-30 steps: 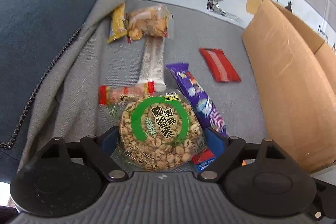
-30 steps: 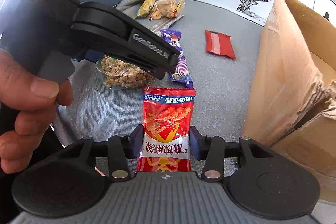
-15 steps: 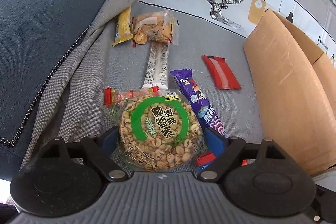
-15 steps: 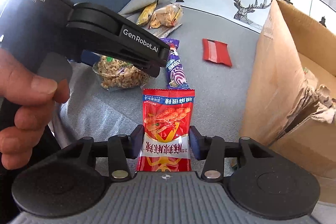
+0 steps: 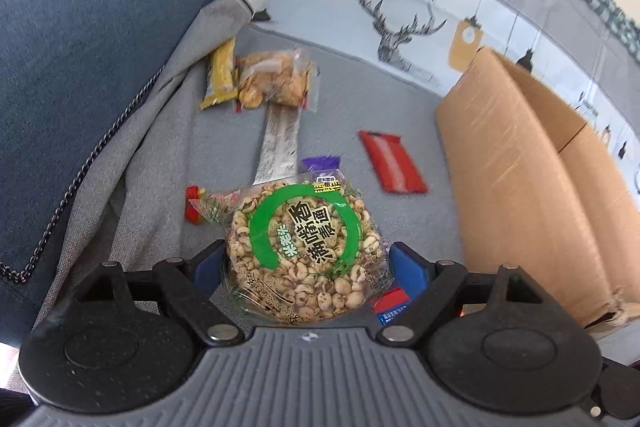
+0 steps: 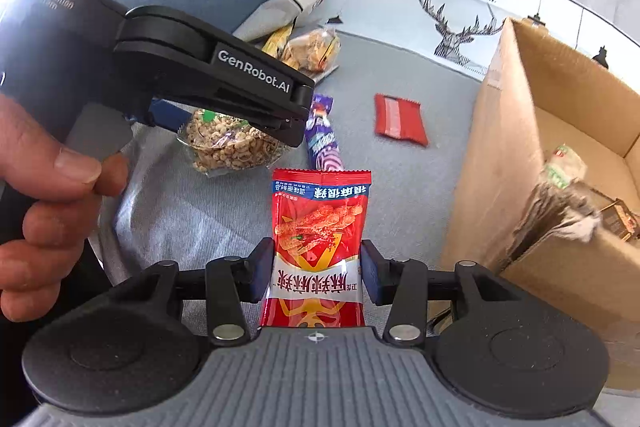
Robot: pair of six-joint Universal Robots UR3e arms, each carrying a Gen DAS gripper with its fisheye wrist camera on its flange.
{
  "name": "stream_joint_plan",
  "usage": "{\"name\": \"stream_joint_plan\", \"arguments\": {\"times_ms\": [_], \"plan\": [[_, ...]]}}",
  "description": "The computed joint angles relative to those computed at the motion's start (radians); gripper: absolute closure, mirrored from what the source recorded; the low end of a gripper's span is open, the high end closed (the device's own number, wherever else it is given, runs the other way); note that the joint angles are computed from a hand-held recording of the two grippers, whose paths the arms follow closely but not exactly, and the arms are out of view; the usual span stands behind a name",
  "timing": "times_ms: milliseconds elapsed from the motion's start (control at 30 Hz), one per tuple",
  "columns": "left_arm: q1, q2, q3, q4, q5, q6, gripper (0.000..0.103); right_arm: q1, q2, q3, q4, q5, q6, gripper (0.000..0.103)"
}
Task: Organize snacks
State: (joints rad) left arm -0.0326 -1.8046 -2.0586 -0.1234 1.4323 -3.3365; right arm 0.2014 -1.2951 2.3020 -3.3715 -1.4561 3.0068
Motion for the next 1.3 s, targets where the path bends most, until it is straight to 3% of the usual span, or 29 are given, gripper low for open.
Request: {"name": "stream_joint_plan", "arguments": {"times_ms": [267, 500, 700, 867, 1100, 1300], "plan": [[-0.007, 0.088, -0.072, 0.12, 0.002, -0.047, 0.014, -0.025, -0.101, 0.042, -0.027, 0.032, 0.013, 0.056], [-0.01, 0.194, -0.046, 0.066, -0.005, -0.142, 0.014, -0.065, -0.199, 0.08, -0.033, 0.071, 0.006, 0.056], [-0.06, 0.139, -0.061, 0.173, 0.085, -0.139, 0.014, -0.113, -0.234, 0.094, -0.047, 0.101, 0.035, 0.056], [0.001, 0.152, -0.034, 0.114, 0.001, -0.206, 0.014, -0.163, -0.257, 0.108, -0.072, 0.13, 0.045, 0.056], [-0.044, 0.135, 0.042, 0.038, 0.015, -0.199, 0.014, -0.346, -0.434, 0.09, 0.06, 0.241, 0.051, 0.056], [-0.083, 0.127, 0.081, 0.014, 0.025, -0.19, 0.014, -0.588, -0.546, 0.009, 0.178, 0.399, -0.046, 0.056]]}}
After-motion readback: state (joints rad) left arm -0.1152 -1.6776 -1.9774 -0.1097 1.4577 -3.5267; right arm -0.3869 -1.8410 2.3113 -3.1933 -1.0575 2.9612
